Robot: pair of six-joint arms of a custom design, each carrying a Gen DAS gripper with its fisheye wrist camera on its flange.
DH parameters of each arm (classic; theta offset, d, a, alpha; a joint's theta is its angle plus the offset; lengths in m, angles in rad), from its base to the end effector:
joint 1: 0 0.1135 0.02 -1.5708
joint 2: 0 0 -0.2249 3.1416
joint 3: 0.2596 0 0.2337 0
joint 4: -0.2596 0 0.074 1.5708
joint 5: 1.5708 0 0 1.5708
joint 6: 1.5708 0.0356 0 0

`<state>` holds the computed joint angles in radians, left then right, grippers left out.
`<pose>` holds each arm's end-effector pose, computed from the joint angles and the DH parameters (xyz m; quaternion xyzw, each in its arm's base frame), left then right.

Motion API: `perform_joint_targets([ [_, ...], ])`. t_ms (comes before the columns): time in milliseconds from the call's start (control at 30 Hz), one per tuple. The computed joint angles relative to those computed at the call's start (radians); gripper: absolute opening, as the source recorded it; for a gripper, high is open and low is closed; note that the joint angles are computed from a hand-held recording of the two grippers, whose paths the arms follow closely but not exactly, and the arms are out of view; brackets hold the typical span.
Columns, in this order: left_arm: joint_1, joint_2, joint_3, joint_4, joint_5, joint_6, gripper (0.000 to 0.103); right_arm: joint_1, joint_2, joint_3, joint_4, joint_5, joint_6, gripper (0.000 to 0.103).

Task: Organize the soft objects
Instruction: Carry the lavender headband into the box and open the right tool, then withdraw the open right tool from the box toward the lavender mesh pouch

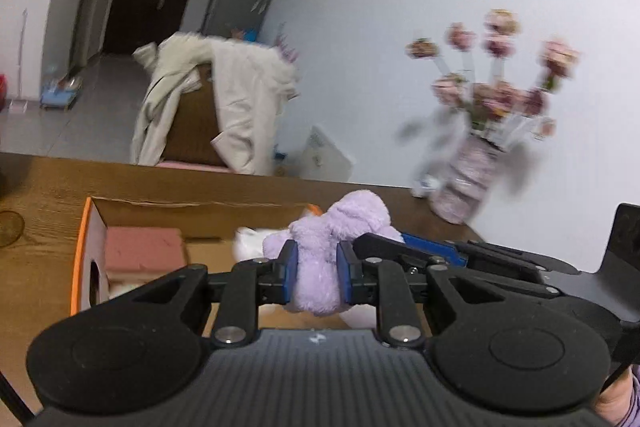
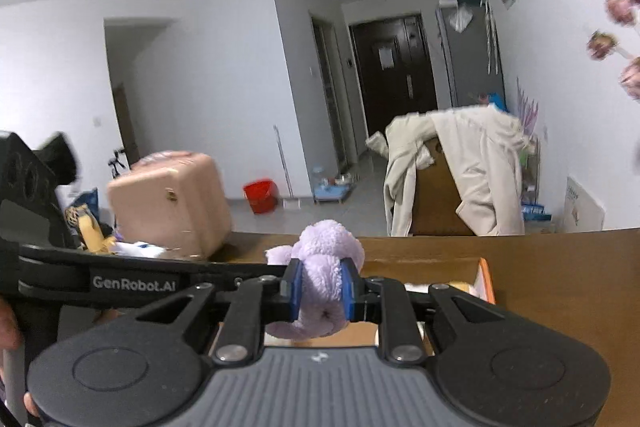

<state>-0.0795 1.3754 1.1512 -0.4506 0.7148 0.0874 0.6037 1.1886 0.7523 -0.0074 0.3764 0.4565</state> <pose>0.2859 -0.0462 0.2794 0.2214 0.8288 -0.3137 0.4070 0.2239 0.1385 0.2351 0.0386 0.8355 0.1289 0.5327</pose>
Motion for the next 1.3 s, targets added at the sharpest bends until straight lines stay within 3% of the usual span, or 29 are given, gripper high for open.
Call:
perform_joint_targets([
  [67,-0.007,0.221,0.169,0.004,-0.015,-0.021,0.021,-0.127,0.202,0.119,0.046,-0.134,-0.026,0.019],
  [167,-0.018,0.533,0.446,-0.048,-0.060,-0.050,0.021,-0.226,0.484,0.317,0.060,-0.233,-0.046,0.019],
  [300,-0.038,0.880,0.847,-0.206,-0.143,-0.054,0.021,-0.300,0.811,0.584,0.002,-0.304,-0.051,0.019],
  [433,-0.066,1.072,1.070,-0.271,-0.256,-0.056,0.021,-0.324,1.029,0.802,-0.104,-0.310,-0.072,0.020],
  [467,-0.066,1.075,1.062,-0.254,-0.259,-0.060,0.021,-0.333,1.074,0.873,-0.173,-0.333,-0.060,0.021],
  [600,-0.069,1.039,1.000,-0.201,-0.283,-0.045,0.023,-0.344,1.097,0.907,-0.203,-0.348,-0.044,0.025],
  [667,-0.067,1.003,0.961,-0.190,-0.300,-0.039,0.031,-0.337,1.088,0.907,-0.225,-0.335,-0.055,0.028],
  [733,-0.059,0.928,0.877,-0.161,-0.305,-0.033,0.032,-0.328,1.064,0.903,-0.256,-0.324,-0.052,0.038],
  [800,-0.046,0.829,0.780,-0.140,-0.284,-0.013,0.041,-0.322,1.004,0.854,-0.256,-0.322,-0.057,0.062],
  [933,-0.028,0.589,0.575,-0.112,-0.294,0.059,0.047,-0.299,0.788,0.688,-0.250,-0.280,-0.073,0.062],
  [1000,-0.016,0.474,0.494,-0.123,-0.298,0.082,0.054,-0.284,0.647,0.590,-0.258,-0.255,-0.086,0.062],
  [1067,0.015,0.340,0.395,-0.133,-0.273,0.114,0.068,-0.269,0.507,0.506,-0.290,-0.221,-0.100,0.063],
  [1300,0.164,-0.173,0.042,-0.187,-0.201,0.281,0.077,-0.133,-0.017,0.245,-0.484,-0.046,-0.092,0.075],
])
